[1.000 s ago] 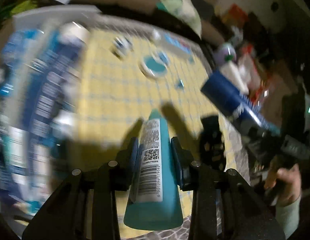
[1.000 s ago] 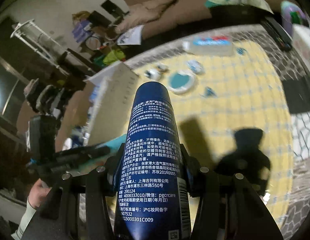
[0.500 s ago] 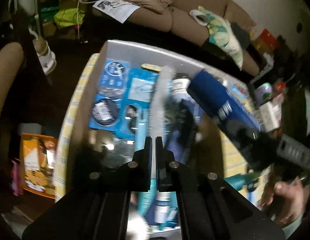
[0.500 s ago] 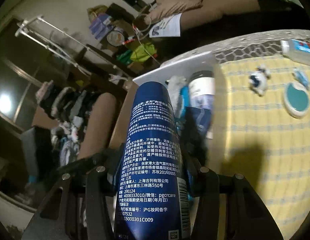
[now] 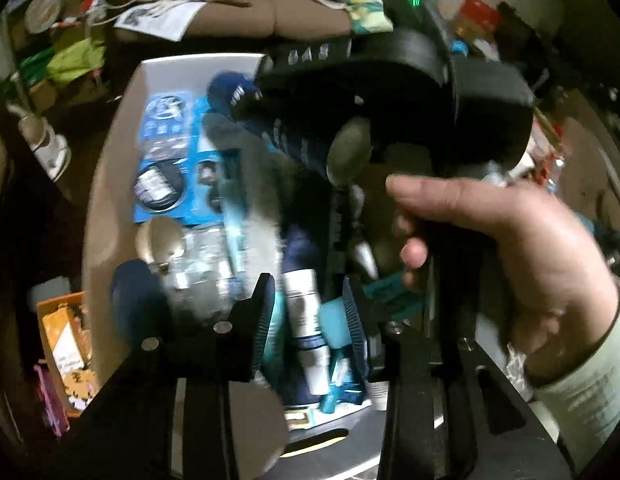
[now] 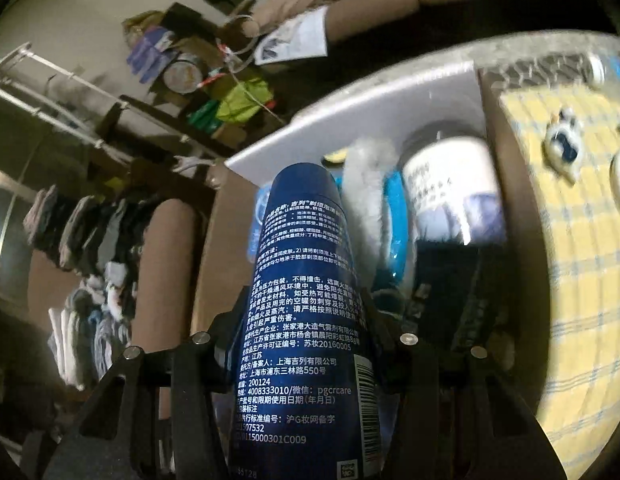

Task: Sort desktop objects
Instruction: 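Drop the blue can into the box with right tool while left tool carries the teal bottle, then lower the teal bottle into the box and open the left tool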

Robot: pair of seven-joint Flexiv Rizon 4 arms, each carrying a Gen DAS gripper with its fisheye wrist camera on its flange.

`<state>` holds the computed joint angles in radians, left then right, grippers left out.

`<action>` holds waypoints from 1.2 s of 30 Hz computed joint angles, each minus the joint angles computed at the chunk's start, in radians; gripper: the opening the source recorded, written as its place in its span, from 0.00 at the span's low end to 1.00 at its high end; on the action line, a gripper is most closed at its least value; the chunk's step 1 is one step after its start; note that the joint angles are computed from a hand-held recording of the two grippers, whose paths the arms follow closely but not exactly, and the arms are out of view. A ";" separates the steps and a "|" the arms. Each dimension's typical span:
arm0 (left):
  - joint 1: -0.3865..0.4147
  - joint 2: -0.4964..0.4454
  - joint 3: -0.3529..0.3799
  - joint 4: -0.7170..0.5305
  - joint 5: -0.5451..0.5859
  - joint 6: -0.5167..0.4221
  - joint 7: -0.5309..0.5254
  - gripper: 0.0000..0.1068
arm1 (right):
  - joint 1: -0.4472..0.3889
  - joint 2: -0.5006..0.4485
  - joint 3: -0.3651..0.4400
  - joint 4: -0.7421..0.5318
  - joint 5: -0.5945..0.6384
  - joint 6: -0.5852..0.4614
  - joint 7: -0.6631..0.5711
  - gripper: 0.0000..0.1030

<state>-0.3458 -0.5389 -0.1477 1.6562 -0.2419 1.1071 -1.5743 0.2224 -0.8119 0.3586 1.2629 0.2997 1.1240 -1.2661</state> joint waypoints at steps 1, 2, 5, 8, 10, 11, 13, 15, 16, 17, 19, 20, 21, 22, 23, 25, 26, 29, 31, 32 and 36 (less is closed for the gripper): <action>-0.011 0.003 0.027 -0.003 0.020 -0.010 -0.025 0.32 | 0.001 -0.007 0.003 -0.007 0.003 -0.005 0.003 0.49; -0.012 0.007 0.041 -0.005 0.032 -0.023 -0.042 0.33 | 0.010 -0.013 -0.002 -0.014 -0.002 -0.011 0.010 0.51; -0.007 0.012 0.072 0.000 0.063 -0.043 -0.086 0.33 | 0.020 -0.019 -0.003 -0.023 -0.021 -0.035 -0.002 0.57; -0.004 0.019 0.079 0.008 0.091 -0.043 -0.108 0.36 | 0.021 -0.001 -0.012 -0.014 -0.034 -0.058 -0.017 0.61; 0.002 0.027 0.062 0.020 0.095 -0.027 -0.093 0.46 | 0.020 0.028 -0.022 0.004 -0.051 -0.072 -0.038 0.61; 0.006 0.029 0.048 0.028 0.090 -0.016 -0.077 0.49 | 0.018 0.046 -0.024 0.014 -0.061 -0.080 -0.057 0.61; 0.004 0.031 0.021 0.034 0.088 0.000 -0.033 0.55 | 0.002 0.092 -0.019 0.045 -0.064 -0.091 -0.107 0.64; -0.010 0.027 0.009 0.024 0.099 0.001 0.007 0.57 | -0.030 0.149 0.003 0.081 -0.048 -0.105 -0.179 0.70; -0.022 0.022 0.010 0.015 0.108 -0.003 0.018 0.60 | -0.038 0.187 -0.003 0.111 -0.051 -0.112 -0.210 0.71; -0.034 0.016 0.012 0.001 0.120 -0.010 0.031 0.63 | -0.039 0.211 -0.008 0.133 -0.050 -0.111 -0.231 0.71; -0.062 -0.001 0.017 -0.030 0.154 -0.018 0.063 0.67 | -0.057 0.283 -0.012 0.204 -0.037 -0.105 -0.291 0.75; -0.080 -0.011 0.025 -0.051 0.176 -0.030 0.075 0.67 | -0.067 0.316 -0.011 0.241 -0.021 -0.101 -0.318 0.76; -0.094 -0.019 0.031 -0.068 0.192 -0.041 0.085 0.67 | -0.089 0.360 -0.006 0.297 0.007 -0.086 -0.356 0.77; -0.118 -0.031 0.047 -0.094 0.224 -0.059 0.090 0.67 | -0.093 0.382 -0.009 0.327 0.028 -0.074 -0.374 0.78; -0.145 -0.041 0.067 -0.125 0.258 -0.082 0.084 0.67 | -0.109 0.409 -0.006 0.365 0.064 -0.059 -0.398 0.78; -0.187 -0.063 0.100 -0.167 0.324 -0.111 0.076 0.67 | -0.160 0.450 0.017 0.425 0.192 -0.033 -0.462 0.78; -0.205 -0.075 0.118 -0.188 0.355 -0.125 0.063 0.67 | -0.185 0.471 0.025 0.461 0.259 -0.016 -0.498 0.78; -0.221 -0.101 0.136 -0.217 0.401 -0.128 0.034 0.67 | -0.196 0.499 0.013 0.517 0.367 0.020 -0.553 0.80; -0.216 -0.117 0.129 -0.227 0.401 -0.126 0.031 0.67 | -0.208 0.491 0.009 0.521 0.440 -0.007 -0.590 0.80; -0.220 -0.126 0.133 -0.238 0.407 -0.133 0.027 0.67 | -0.209 0.484 0.008 0.519 0.473 -0.016 -0.609 0.80; -0.223 -0.146 0.135 -0.255 0.415 -0.139 0.015 0.65 | -0.205 0.446 0.010 0.490 0.586 -0.027 -0.693 0.77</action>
<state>-0.5688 -0.6852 -0.0125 1.4011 0.1735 0.9682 -1.5590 0.0175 -0.3659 0.3689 1.7525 0.8861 1.0975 -1.9587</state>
